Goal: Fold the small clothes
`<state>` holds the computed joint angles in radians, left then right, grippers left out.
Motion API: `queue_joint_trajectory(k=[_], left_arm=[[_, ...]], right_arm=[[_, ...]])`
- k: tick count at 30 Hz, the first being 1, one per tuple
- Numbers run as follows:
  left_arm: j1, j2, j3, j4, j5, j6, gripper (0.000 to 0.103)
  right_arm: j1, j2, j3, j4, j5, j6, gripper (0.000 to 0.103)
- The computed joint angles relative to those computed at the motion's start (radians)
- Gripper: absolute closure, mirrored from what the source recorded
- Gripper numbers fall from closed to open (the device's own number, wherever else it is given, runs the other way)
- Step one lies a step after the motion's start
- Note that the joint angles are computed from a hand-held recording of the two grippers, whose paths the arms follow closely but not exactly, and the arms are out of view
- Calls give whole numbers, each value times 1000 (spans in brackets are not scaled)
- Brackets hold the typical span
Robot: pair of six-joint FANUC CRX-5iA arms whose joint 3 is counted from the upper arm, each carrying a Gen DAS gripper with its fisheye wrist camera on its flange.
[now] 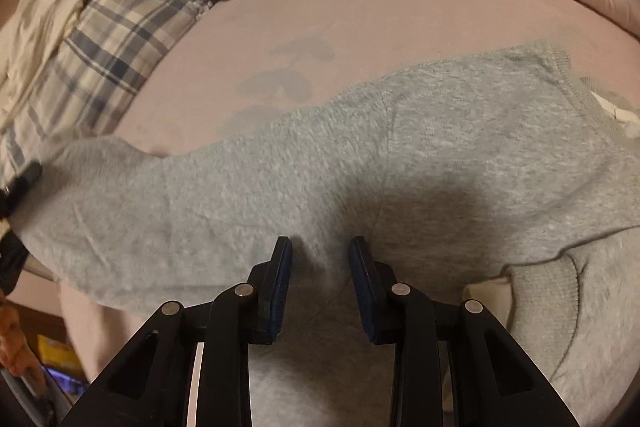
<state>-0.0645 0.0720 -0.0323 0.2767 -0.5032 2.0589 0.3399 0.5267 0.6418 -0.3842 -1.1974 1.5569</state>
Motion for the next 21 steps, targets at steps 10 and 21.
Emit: queue_joint_trajectory(k=[10,21], left_arm=[[-190,227,360,-73,-166,-148,86],[-318,528,671,-145,-439,-184,86]], right_arm=[[-322,-87,-58,-540,-74,52,54],[-558,-42,-195,-981,-172,7,28]])
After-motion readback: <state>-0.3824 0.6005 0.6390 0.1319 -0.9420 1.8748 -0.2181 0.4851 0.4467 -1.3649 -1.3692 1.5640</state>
